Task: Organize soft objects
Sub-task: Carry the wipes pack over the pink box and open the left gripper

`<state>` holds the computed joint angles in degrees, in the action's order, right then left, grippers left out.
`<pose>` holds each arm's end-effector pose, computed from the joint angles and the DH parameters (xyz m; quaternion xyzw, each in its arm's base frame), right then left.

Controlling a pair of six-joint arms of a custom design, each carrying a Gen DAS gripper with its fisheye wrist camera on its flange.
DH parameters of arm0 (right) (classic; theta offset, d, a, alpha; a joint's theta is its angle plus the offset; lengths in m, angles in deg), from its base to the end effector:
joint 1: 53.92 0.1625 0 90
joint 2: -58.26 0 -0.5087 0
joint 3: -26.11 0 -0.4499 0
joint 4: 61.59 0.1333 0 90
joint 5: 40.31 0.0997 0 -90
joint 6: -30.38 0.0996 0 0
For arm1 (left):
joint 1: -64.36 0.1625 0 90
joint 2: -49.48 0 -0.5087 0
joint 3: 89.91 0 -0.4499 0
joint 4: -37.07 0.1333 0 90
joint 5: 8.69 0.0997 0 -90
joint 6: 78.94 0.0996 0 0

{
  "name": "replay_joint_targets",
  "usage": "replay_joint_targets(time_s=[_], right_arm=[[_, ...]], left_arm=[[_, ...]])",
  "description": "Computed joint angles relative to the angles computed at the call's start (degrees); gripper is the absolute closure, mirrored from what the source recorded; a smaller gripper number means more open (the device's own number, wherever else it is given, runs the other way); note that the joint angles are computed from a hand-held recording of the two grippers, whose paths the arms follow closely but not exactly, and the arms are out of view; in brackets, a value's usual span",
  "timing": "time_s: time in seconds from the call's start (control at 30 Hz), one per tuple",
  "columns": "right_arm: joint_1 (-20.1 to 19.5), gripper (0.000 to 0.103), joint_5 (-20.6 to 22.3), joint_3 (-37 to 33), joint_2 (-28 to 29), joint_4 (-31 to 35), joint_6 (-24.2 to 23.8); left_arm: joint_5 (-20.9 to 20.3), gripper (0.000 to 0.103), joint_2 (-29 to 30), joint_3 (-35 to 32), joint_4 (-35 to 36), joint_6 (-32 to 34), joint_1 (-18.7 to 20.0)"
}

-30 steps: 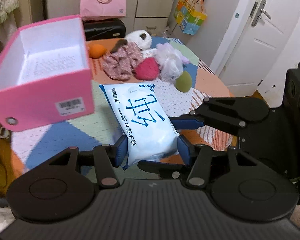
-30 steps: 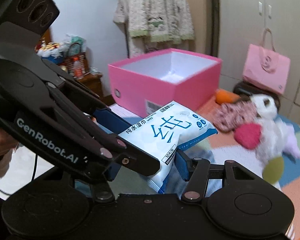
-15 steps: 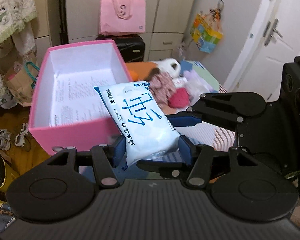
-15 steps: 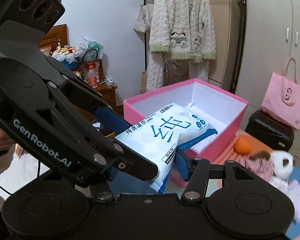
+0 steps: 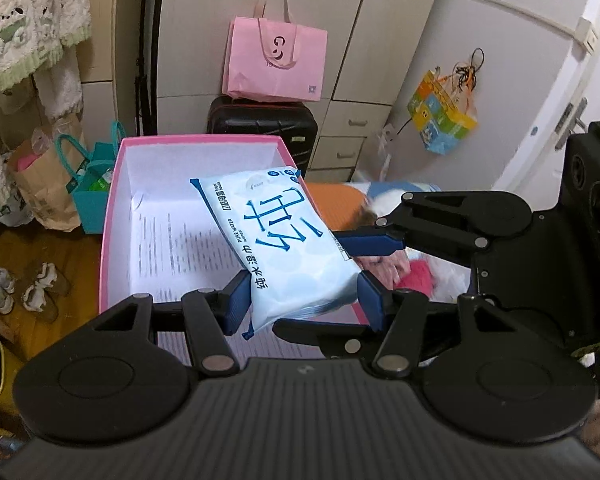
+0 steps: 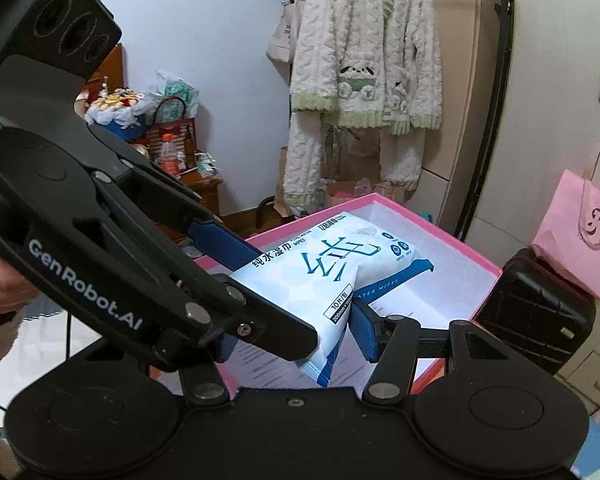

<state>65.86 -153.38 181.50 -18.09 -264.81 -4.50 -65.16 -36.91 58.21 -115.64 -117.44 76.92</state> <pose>0.2505 -0.2479 0.1953 0.4512 -0.8228 0.2791 0.2038 -0.2970 -0.2591 0.1926 0.3168 0.9035 -0.2489 0.1460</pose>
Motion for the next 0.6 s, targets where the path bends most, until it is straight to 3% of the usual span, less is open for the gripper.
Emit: replay_joint_targets(time_s=[0.27,0.43,0.6], right_arm=[[-6.60,0.041,-0.65,-3.75,3.75,0.07,-0.84],[-8.69,0.041,-2.85,-6.70,6.31,2.83,-0.08],[-9.64,0.041,-3.50,-8.07,8.21,3.45,-0.26]], left_arm=[[-4.39,0.048,9.71,-1.78,-16.43,8.94,11.77],[-8.18,0.048,14.85,-4.89,-19.44,10.16,18.45],[-11.83,0.048,15.92,-6.80,-18.87,9.70,23.10]])
